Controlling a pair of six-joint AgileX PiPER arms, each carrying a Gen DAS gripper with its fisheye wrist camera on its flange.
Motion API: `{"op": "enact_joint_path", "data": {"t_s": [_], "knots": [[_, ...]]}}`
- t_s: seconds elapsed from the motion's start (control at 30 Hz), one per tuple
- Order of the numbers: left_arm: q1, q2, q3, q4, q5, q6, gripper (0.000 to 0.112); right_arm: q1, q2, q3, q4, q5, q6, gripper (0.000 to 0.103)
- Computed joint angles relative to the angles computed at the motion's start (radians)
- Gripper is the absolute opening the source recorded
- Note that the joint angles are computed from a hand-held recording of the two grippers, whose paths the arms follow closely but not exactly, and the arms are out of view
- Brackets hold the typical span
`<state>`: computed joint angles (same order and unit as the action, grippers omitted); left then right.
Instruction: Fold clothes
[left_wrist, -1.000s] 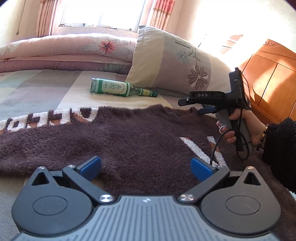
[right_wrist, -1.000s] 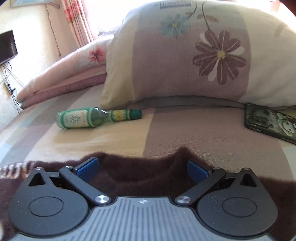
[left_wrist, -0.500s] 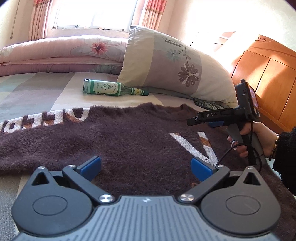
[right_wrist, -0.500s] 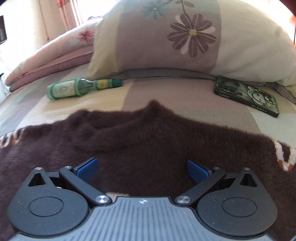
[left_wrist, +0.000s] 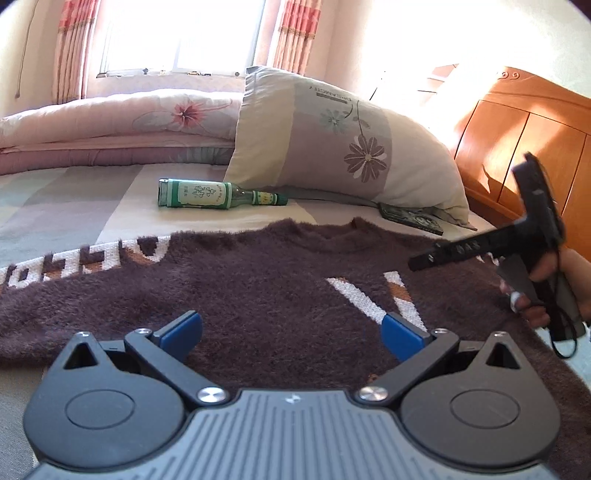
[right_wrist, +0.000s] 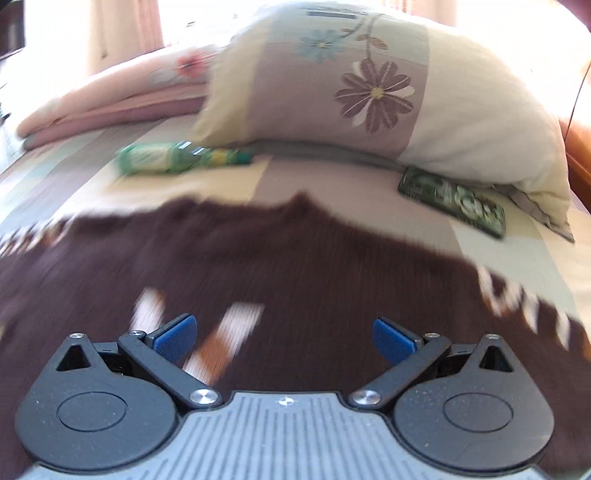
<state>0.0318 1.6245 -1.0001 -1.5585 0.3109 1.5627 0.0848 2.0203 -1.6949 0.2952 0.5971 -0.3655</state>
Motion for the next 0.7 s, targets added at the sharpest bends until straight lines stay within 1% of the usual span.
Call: {"op": "enact_joint_path", "data": {"t_s": [0.07, 0.17, 0.2, 0.27, 0.37, 0.47, 0.53, 0.6, 0.7], "knots": [[-0.003, -0.008, 0.007, -0.022, 0.003, 0.012, 0.102, -0.004, -0.119, 0.176, 0.060, -0.041, -0.101, 0.103], [-0.007, -0.025, 0.023, -0.064, 0.016, 0.046, 0.102, -0.008, -0.215, 0.331, 0.108, -0.055, -0.171, 0.103], [-0.007, -0.030, 0.027, -0.074, 0.021, 0.055, 0.102, -0.006, -0.230, 0.368, 0.102, -0.058, -0.163, 0.103], [-0.005, -0.035, 0.035, -0.081, 0.037, 0.067, 0.102, -0.001, -0.220, 0.394, 0.056, -0.047, -0.107, 0.103], [-0.002, -0.042, 0.046, -0.087, 0.058, 0.081, 0.102, -0.001, -0.228, 0.484, 0.120, -0.170, -0.122, 0.103], [-0.004, -0.039, 0.044, -0.076, 0.051, 0.079, 0.102, 0.015, -0.237, 0.519, 0.099, -0.226, -0.097, 0.103], [-0.005, -0.032, 0.038, -0.072, 0.046, 0.067, 0.102, 0.014, -0.239, 0.529, 0.113, -0.240, -0.125, 0.103], [0.000, -0.022, 0.027, -0.052, 0.052, 0.031, 0.102, 0.008, -0.234, 0.522, 0.122, -0.231, -0.147, 0.103], [-0.003, -0.014, 0.020, -0.037, 0.053, 0.010, 0.102, -0.009, -0.277, 0.564, 0.143, -0.221, -0.168, 0.103]]}}
